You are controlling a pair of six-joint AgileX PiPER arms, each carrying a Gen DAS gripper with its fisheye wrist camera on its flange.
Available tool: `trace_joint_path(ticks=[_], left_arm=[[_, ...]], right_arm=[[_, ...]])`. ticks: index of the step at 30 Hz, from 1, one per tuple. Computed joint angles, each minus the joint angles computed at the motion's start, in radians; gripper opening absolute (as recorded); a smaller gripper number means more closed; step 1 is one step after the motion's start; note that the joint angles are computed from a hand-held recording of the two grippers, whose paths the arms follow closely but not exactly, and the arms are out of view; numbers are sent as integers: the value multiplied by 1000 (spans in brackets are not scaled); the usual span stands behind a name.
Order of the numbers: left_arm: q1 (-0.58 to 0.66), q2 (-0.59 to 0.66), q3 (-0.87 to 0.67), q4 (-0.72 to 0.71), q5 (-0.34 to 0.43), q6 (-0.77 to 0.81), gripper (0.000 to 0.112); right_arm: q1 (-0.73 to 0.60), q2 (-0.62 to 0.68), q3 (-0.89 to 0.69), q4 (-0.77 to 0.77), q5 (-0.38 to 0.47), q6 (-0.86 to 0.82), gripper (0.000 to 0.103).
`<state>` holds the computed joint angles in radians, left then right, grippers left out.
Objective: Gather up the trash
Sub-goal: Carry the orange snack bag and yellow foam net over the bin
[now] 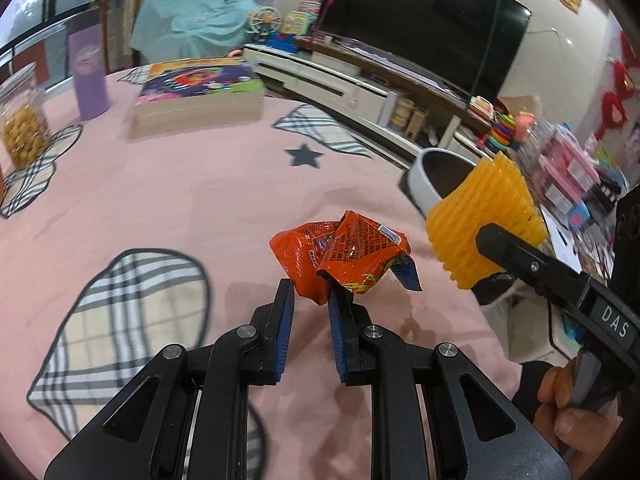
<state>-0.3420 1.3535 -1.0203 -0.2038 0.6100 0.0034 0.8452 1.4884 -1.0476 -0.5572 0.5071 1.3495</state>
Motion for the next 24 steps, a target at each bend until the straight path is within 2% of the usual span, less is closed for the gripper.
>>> trace_joint_path(ticks=[12,24], left_arm=[[-166,72,-90,143,6,-165,16],[-274,179,-233,223,33,-247,17]], right_arm=[[-74,-152,141,-56,19,61,43],[-214,-252,198,31,49,-80,43]])
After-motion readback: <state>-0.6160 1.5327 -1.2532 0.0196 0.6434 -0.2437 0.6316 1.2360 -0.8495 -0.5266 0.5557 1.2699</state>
